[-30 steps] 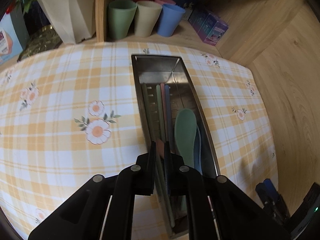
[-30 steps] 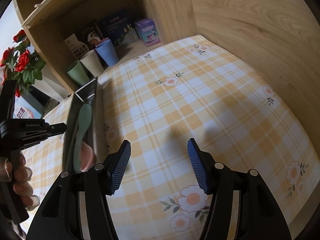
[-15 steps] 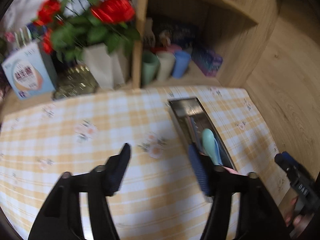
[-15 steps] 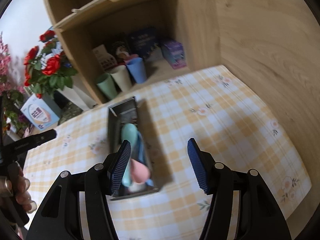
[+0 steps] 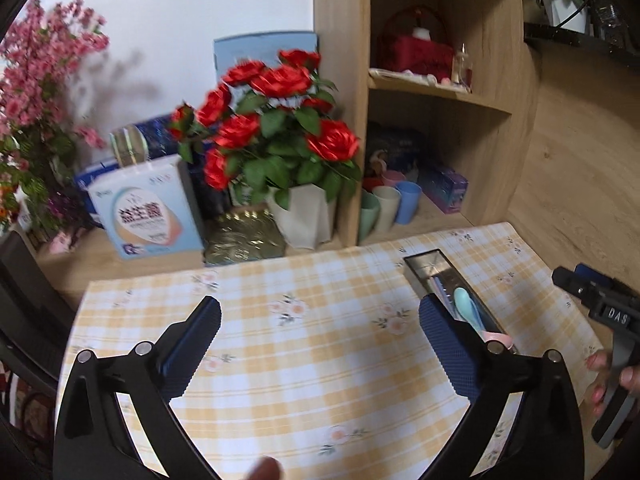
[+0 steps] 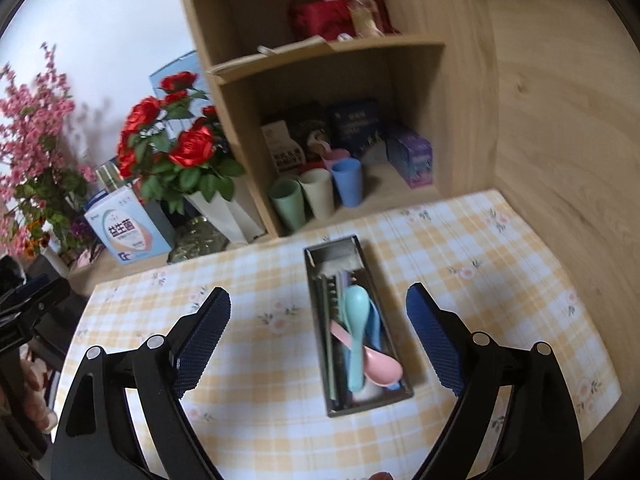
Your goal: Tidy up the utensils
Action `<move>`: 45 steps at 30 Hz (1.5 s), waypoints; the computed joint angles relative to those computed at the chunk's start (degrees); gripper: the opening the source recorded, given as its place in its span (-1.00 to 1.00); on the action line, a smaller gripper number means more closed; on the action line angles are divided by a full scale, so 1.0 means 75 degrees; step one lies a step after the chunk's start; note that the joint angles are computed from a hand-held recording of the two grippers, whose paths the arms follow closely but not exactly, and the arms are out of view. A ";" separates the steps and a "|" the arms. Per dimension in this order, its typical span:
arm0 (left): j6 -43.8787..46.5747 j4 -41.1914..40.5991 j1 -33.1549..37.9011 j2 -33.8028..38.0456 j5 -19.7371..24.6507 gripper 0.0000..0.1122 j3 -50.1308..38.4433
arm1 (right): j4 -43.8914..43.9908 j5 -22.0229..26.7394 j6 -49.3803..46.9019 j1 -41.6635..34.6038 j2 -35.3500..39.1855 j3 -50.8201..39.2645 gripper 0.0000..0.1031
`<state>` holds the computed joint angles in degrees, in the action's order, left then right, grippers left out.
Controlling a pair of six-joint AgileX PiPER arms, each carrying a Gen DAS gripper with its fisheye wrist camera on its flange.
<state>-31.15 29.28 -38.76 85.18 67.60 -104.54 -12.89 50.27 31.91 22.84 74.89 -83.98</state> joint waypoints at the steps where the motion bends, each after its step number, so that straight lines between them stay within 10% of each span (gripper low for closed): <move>1: -0.0031 0.0097 -0.0025 -0.0162 -0.0006 0.72 0.0131 | -0.0347 0.0144 0.0283 0.0321 0.0022 -0.0152 0.68; 18: -0.0503 0.0780 -0.0150 -0.1998 -0.0010 0.73 0.1450 | -0.3364 0.1231 0.2461 0.3141 -0.0174 -0.0522 0.70; 45: -0.0637 0.0733 -0.0070 -0.2414 -0.0043 0.73 0.2094 | -0.3938 0.1547 0.2992 0.3654 -0.0183 -0.0401 0.70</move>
<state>-35.93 34.78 -39.29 67.08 67.27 -88.84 -42.42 61.87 54.35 50.25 73.52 -86.99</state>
